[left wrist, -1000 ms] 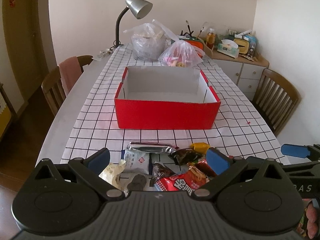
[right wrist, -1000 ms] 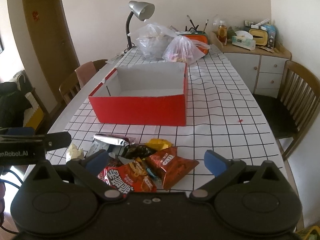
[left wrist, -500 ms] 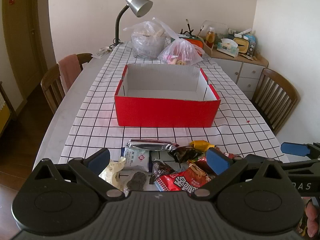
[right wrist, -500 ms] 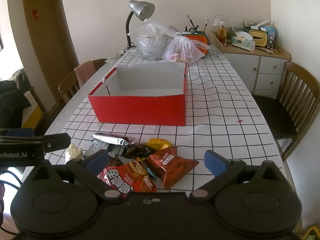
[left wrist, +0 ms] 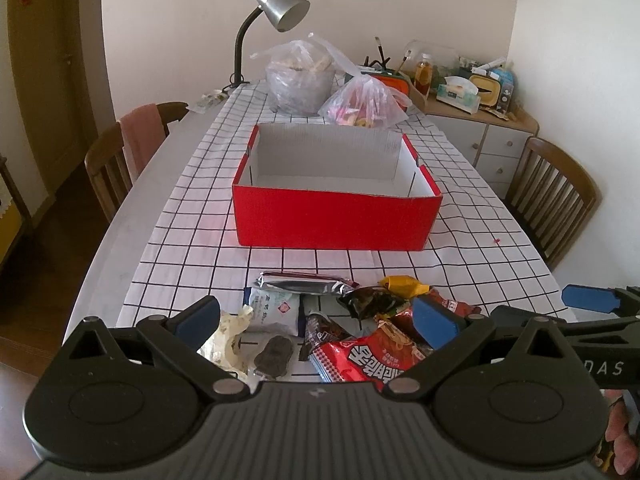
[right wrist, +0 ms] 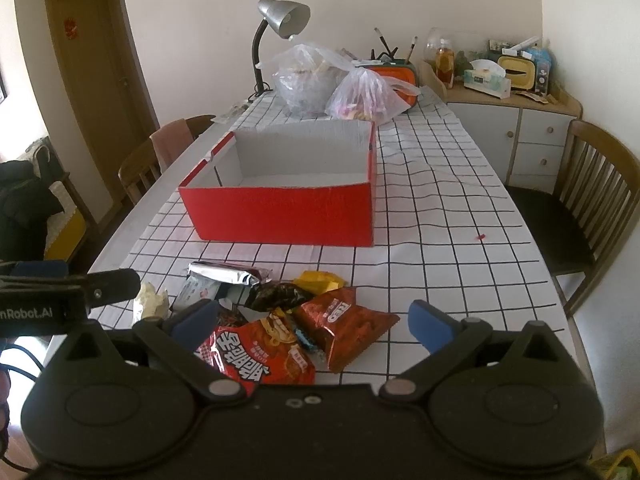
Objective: Organize snacks
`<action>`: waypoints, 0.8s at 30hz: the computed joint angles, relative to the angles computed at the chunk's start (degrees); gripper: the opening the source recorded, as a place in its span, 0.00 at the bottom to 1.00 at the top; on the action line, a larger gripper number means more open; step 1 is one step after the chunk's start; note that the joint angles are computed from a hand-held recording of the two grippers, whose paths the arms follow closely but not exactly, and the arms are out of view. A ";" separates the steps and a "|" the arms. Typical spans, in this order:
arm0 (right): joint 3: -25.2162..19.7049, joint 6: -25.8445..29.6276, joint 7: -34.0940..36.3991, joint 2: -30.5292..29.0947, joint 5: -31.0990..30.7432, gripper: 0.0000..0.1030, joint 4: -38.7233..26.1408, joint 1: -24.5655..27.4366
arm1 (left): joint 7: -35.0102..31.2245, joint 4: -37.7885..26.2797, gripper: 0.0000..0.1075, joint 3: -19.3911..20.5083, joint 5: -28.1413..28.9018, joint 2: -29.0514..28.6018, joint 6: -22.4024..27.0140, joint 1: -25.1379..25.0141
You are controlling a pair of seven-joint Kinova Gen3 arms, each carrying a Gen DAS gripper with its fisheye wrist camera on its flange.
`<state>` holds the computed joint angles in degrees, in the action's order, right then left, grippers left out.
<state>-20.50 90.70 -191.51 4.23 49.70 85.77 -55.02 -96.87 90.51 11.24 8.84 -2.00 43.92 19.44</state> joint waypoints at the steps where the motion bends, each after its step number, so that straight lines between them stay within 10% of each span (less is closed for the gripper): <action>1: 0.01 0.06 0.12 0.02 -0.07 0.99 -0.05 0.02 | -0.16 0.02 0.96 -0.05 0.12 0.06 0.01 -0.02; 24: 0.33 -2.41 3.50 -0.66 -0.95 0.98 0.77 1.75 | 0.36 -0.74 0.96 -0.17 -0.43 1.17 -0.37 -0.23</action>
<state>-20.17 88.30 -188.01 3.57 48.75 86.54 -53.27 -96.51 89.77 11.07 8.41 -0.83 43.55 19.21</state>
